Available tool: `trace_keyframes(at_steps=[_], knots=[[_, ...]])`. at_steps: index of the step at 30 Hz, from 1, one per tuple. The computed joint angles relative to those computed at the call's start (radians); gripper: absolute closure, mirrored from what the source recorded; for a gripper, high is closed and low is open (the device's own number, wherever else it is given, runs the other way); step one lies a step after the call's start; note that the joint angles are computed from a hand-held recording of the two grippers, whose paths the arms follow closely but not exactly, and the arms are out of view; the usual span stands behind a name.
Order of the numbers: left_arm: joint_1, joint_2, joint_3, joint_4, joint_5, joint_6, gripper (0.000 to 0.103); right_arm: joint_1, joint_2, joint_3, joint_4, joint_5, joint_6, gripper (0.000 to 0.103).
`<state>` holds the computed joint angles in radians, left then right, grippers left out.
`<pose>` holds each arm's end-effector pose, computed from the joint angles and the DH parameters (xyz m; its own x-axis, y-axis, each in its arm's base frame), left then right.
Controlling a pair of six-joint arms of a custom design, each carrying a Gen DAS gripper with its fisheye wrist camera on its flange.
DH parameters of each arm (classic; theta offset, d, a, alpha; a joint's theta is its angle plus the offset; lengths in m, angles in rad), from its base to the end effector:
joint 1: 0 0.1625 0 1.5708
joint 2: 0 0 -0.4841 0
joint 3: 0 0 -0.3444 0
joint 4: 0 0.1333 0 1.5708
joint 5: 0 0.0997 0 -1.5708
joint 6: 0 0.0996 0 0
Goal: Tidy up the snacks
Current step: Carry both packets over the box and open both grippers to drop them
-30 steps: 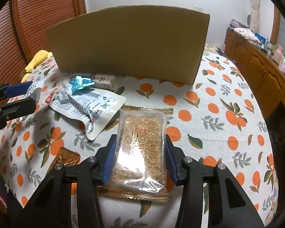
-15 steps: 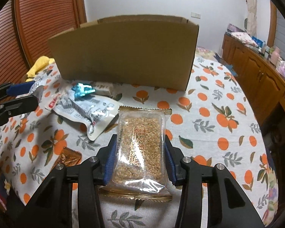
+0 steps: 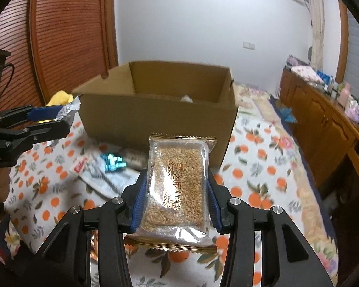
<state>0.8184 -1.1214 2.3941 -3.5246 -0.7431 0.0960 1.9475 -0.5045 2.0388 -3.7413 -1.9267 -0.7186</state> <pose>-0.1439 -0.4561 0.2797 -0.7562 0.1777 -0.6298 0.6062 0.5527 -0.5719 0.3021 -0.4956 0.0365 -0.5186 -0.6070 0.6021 -0.8467 0.4628 -0.2627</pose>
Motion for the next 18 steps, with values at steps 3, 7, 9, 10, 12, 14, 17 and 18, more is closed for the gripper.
trace_keyframes(at_steps=[3,7,9,10,12,14,17,18], knots=[[0.012,-0.003,-0.038,0.016,-0.002,0.027,0.042,0.007,-0.012,-0.030,0.029,0.017,-0.009,0.058],[0.030,0.000,-0.090,0.036,0.001,0.060,0.042,0.012,-0.016,-0.083,0.077,0.040,-0.019,0.058],[0.043,0.003,-0.117,0.049,-0.004,0.071,0.042,0.014,-0.015,-0.110,0.102,0.050,-0.026,0.058],[0.052,0.005,-0.134,0.057,-0.006,0.078,0.042,0.016,-0.012,-0.132,0.119,0.055,-0.030,0.058],[0.063,0.009,-0.157,0.069,-0.007,0.087,0.042,0.017,-0.007,-0.160,0.142,0.064,-0.034,0.058],[0.076,0.016,-0.182,0.078,-0.006,0.101,0.042,0.020,0.001,-0.198,0.174,0.071,-0.039,0.058],[0.098,0.027,-0.224,0.098,-0.008,0.116,0.042,0.023,0.015,-0.248,0.212,0.079,-0.047,0.058],[0.109,0.031,-0.241,0.108,-0.012,0.120,0.042,0.023,0.020,-0.264,0.224,0.081,-0.048,0.058]])
